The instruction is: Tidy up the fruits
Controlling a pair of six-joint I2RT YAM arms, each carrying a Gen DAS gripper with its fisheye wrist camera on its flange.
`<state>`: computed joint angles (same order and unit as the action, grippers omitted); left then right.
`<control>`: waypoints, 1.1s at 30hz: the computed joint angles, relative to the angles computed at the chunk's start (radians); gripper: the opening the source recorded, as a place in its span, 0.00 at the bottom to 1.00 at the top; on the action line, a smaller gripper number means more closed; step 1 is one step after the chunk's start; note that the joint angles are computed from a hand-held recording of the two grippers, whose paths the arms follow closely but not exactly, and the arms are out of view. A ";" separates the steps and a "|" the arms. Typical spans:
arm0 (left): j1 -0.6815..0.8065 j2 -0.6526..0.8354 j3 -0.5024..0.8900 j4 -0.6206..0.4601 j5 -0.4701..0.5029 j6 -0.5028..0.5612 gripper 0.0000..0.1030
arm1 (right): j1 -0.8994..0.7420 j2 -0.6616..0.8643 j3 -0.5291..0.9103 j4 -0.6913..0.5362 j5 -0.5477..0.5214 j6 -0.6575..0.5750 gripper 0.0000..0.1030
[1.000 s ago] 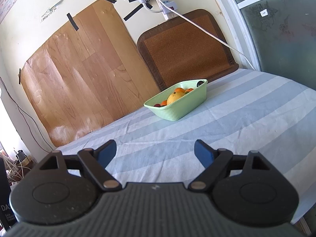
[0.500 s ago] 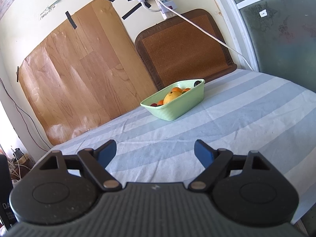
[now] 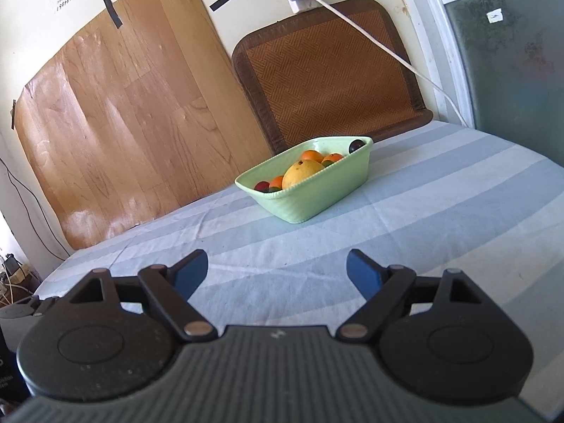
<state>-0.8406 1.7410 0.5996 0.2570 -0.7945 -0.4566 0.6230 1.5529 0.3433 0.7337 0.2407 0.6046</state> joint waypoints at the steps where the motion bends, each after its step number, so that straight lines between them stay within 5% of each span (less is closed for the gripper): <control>1: 0.010 0.007 0.006 0.009 0.005 0.012 1.00 | -0.008 0.015 0.010 0.002 -0.006 -0.007 0.85; 18: 0.149 0.192 0.146 0.085 0.129 0.105 1.00 | -0.085 0.298 0.185 0.071 -0.042 -0.057 0.85; 33: 0.192 0.237 0.163 0.115 0.173 0.090 1.00 | -0.080 0.324 0.193 0.106 -0.036 -0.074 0.85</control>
<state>-0.6490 1.9785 0.7631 0.3725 -0.6213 -0.3663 0.5427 1.8765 0.5361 0.8398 0.2044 0.5301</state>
